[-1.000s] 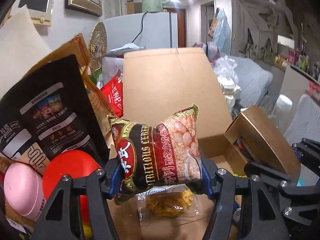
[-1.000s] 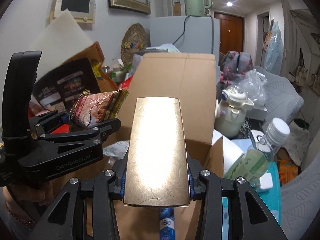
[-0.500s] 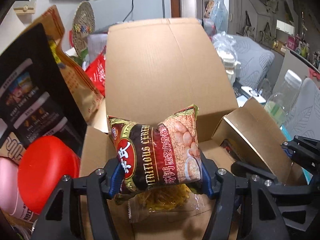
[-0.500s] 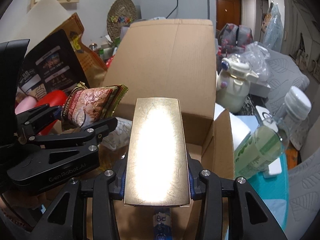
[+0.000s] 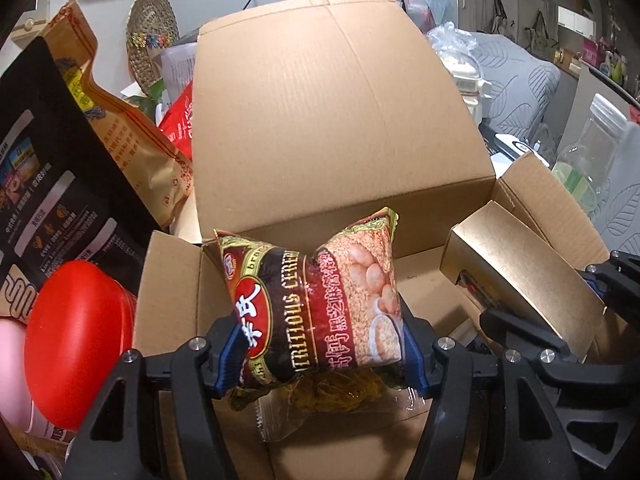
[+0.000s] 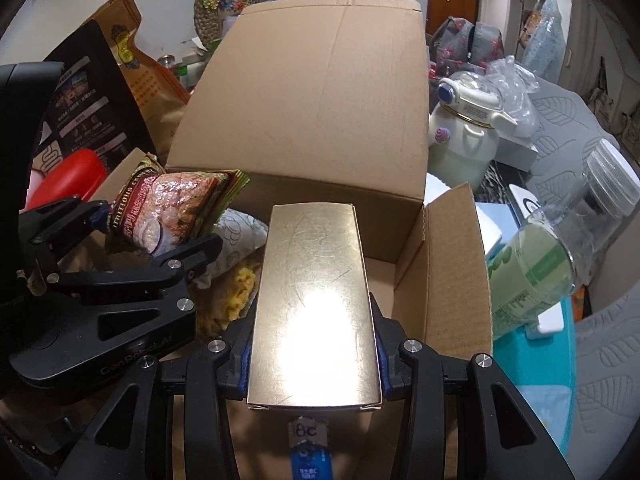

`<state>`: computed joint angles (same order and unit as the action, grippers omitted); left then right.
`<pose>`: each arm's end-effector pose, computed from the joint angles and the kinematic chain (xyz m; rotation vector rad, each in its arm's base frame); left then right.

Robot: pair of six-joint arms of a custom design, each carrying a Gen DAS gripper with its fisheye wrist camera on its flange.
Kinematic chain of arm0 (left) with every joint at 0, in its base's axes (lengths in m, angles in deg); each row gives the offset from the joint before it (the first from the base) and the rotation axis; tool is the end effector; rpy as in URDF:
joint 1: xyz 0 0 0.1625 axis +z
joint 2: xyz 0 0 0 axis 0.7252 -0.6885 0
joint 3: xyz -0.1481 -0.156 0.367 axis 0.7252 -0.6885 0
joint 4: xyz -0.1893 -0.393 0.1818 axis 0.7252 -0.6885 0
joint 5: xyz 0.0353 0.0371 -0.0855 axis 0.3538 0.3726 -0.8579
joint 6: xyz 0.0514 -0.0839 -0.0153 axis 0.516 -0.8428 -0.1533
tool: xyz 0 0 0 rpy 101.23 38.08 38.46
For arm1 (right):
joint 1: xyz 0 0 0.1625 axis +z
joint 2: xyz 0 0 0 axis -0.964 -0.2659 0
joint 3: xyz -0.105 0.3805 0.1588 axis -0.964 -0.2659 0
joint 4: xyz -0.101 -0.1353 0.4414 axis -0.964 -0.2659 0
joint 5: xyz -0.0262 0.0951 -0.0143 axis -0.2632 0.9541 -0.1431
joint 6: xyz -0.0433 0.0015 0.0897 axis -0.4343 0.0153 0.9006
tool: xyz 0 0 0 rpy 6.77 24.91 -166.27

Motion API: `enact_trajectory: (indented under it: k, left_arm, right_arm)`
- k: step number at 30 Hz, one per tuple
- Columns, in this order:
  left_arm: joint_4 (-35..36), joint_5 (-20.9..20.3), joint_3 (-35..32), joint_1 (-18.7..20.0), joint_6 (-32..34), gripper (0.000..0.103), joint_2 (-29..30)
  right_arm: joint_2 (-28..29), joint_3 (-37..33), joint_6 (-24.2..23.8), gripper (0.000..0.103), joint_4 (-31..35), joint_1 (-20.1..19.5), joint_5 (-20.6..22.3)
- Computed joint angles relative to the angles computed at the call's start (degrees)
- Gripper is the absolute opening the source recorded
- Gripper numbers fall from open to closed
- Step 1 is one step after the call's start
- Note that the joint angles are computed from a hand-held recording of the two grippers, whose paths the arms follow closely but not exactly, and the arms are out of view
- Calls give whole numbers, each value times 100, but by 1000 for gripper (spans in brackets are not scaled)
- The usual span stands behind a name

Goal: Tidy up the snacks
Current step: 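Open both tools to drop the cereal pack and gold box into the box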

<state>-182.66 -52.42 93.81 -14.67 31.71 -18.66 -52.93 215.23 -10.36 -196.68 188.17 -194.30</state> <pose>-0.2710 -0.4210 0.1454 0.5535 2.1786 -0.6805 0.2522 -0.4003 0.1584 0.6224 -2.3574 0.6245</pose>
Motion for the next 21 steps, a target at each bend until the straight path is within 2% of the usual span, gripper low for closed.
enact_trajectory:
  k: [5, 11, 14, 21]
  left_arm:
    - [67, -159, -69, 79, -107, 66, 10]
    - [-18, -151, -46, 66, -253, 66, -32]
    - [-73, -183, -14, 39, -207, 68, -62]
    - [78, -90, -17, -25, -358, 73, -85]
  right_arm:
    - [2, -23, 37, 44, 115, -18, -58]
    - [-26, -34, 65, 46, 228, -42, -40]
    - [-83, -23, 35, 52, 301, -66, 101]
    - [-77, -12, -25, 52, 253, -10, 54]
